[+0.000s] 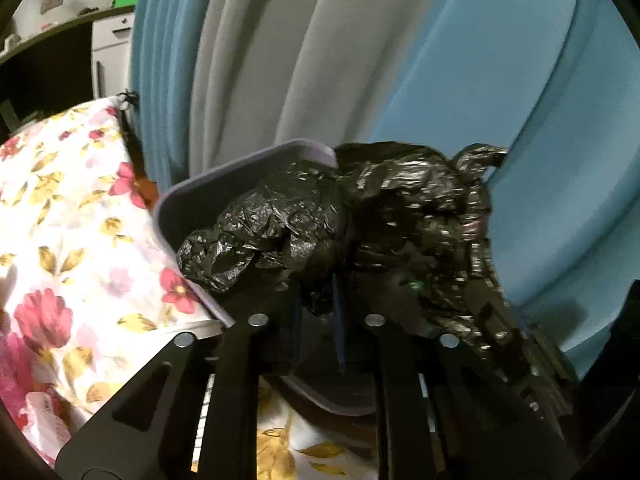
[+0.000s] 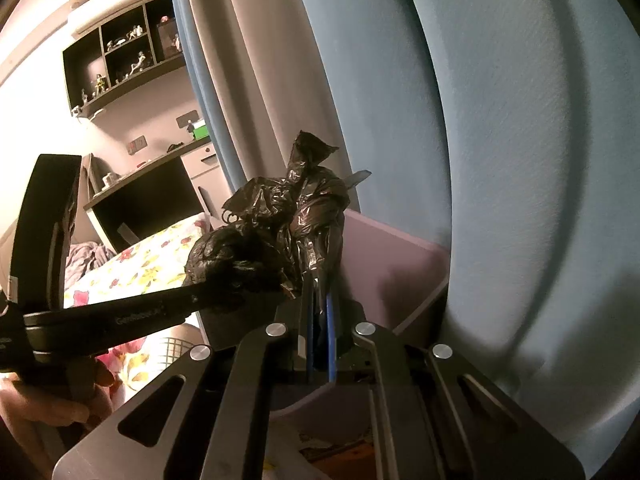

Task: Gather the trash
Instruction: 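Open both grippers to drop the black bags into the bin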

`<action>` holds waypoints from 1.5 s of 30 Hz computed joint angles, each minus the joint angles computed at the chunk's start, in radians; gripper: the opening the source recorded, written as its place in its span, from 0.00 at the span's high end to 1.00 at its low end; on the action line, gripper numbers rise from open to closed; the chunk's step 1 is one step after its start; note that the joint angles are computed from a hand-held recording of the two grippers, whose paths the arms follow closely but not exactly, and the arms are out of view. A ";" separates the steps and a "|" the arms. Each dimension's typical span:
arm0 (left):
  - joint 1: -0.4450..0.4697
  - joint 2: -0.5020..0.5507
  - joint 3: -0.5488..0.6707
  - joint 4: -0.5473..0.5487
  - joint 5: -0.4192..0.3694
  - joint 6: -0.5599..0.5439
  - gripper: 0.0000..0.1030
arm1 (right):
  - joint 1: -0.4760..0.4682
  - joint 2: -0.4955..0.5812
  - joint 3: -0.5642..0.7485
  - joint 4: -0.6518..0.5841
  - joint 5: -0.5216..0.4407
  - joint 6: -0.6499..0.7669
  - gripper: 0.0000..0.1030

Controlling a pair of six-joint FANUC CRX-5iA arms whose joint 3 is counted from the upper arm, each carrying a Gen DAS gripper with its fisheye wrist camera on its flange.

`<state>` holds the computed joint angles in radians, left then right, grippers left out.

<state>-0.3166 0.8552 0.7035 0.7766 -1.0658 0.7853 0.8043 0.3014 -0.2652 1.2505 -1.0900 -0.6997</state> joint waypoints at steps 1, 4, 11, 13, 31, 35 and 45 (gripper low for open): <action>0.000 -0.003 -0.004 0.003 -0.002 0.007 0.72 | 0.000 -0.001 -0.001 -0.002 0.001 0.001 0.94; 0.006 -0.028 -0.054 0.030 0.056 0.011 0.33 | 0.000 -0.005 0.003 -0.013 0.006 0.014 0.94; 0.033 -0.091 -0.152 0.080 0.152 0.028 0.11 | -0.009 -0.001 0.009 -0.019 0.025 0.033 0.94; 0.039 -0.119 -0.189 0.088 0.180 0.005 0.11 | -0.013 0.001 0.012 -0.024 0.035 0.041 0.88; 0.133 -0.424 -0.605 0.358 0.409 -0.352 0.06 | 0.063 0.006 0.029 0.035 -0.033 0.018 0.27; 0.183 -0.485 -0.702 0.400 0.411 -0.388 0.06 | 0.100 0.019 0.043 0.058 -0.045 0.025 0.21; 0.270 -0.659 -1.012 0.579 0.629 -0.575 0.06 | 0.168 0.096 0.131 0.116 -0.003 0.076 0.19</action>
<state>-0.0469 0.1960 -0.3089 1.3555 -0.4373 0.2103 0.9720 0.3970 -0.1346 1.3664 -1.0930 -0.6239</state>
